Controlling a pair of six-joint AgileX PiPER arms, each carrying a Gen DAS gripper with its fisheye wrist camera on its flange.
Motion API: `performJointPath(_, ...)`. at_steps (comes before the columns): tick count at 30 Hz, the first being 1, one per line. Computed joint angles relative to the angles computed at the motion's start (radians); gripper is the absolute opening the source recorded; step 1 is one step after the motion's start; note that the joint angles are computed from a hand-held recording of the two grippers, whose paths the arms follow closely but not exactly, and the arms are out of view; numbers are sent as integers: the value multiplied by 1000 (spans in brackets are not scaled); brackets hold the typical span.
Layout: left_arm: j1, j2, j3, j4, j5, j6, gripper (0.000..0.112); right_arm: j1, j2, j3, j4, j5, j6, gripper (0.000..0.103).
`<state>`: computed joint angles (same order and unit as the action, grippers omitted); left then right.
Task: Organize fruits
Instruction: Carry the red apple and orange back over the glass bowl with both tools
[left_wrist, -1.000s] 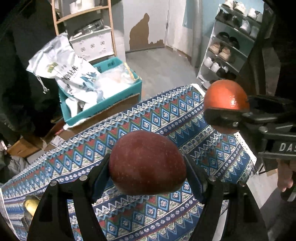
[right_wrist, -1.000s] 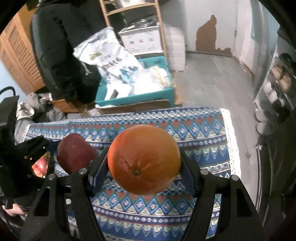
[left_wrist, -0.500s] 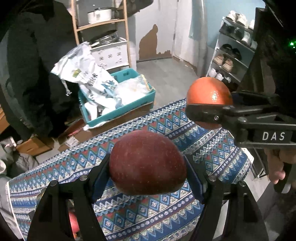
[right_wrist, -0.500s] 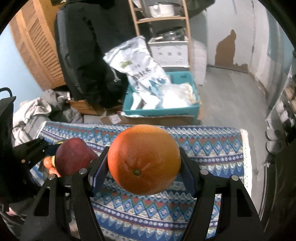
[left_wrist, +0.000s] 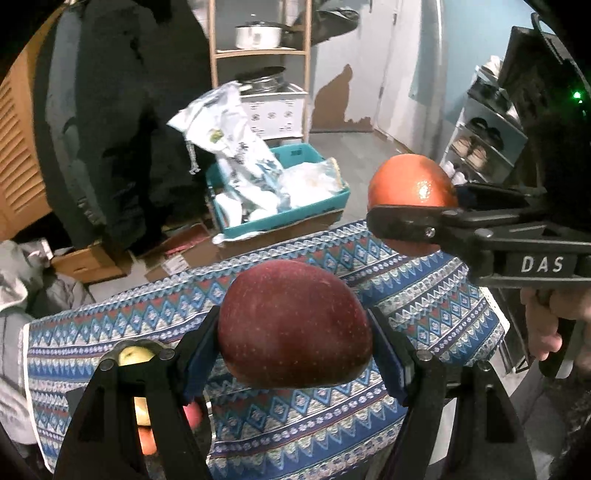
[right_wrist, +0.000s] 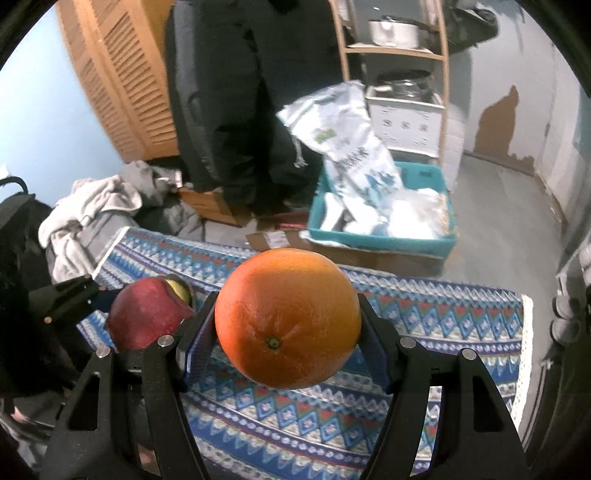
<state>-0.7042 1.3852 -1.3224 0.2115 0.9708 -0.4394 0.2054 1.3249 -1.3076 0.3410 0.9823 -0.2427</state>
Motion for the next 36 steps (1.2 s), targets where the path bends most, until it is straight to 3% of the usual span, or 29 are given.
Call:
performJointPath(16,310,-249,226,-163,-17,150,77,286,129,-110,-84,-38,165,70)
performJointPath(26,634,-351,344,-358,-4,420,77,445,264,-216,-121,-64,252,70)
performJointPath(36,935,-349,446,-514,-4,686,77,546,427,-326,-137,-59,299,70)
